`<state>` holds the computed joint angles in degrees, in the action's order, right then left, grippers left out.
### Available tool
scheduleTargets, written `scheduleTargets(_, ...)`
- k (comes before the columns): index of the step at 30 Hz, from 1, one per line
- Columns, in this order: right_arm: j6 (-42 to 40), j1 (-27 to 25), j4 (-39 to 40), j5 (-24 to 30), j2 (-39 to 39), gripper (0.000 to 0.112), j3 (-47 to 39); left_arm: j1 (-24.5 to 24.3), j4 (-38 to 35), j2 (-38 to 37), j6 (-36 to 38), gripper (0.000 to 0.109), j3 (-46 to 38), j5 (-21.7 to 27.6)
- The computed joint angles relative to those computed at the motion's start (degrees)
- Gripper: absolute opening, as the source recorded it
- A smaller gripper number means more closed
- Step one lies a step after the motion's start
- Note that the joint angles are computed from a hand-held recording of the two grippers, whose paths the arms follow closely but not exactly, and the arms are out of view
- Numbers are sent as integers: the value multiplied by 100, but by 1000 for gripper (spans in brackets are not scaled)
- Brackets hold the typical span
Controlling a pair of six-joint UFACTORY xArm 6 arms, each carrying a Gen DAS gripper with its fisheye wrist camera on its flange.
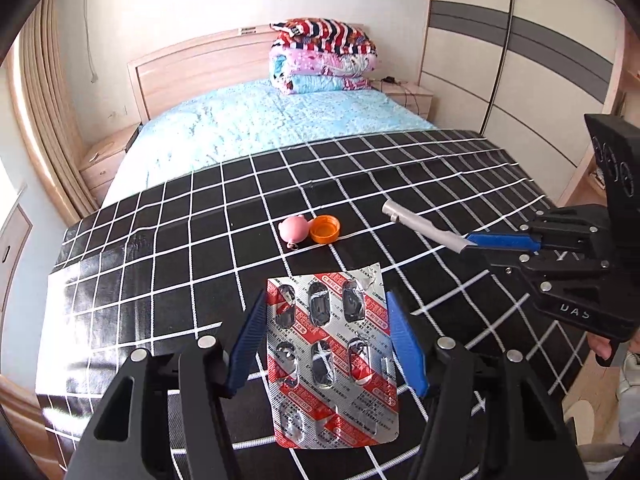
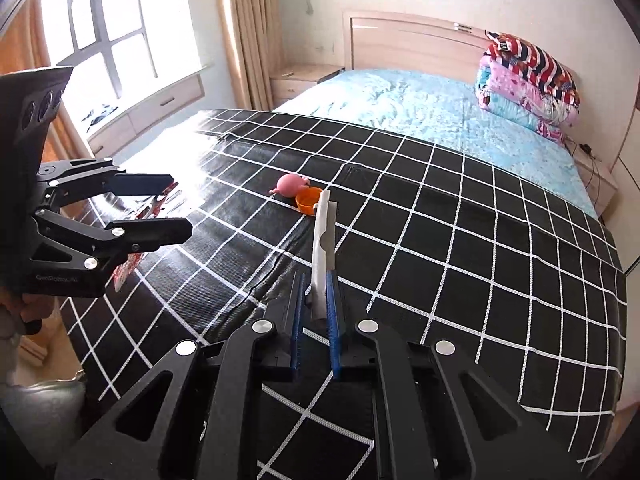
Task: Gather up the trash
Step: 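Carry the blister pack and white stick with both tools over the trash bin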
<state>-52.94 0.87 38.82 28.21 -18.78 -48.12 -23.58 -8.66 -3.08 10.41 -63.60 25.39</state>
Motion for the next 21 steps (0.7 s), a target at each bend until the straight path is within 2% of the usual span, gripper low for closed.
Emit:
scheduleTargets(4,46,131,-179,-305,-599,11,513,-72,-73,-469,99,58,375,-134)
scheduleTargets(9,39,239,-266,-420,-1383,11,1120,-199,-85,-1102,135,58,933,-321)
scheduleTargets(16,166,410,-445,-432,-2482,11,1893,-439,-313,-1824,297,58,1634,-505)
scheduleTargets(21,166,391,-384,-132,-3183,11,2327,-620,-486,-2261,374,58,2078,-583)
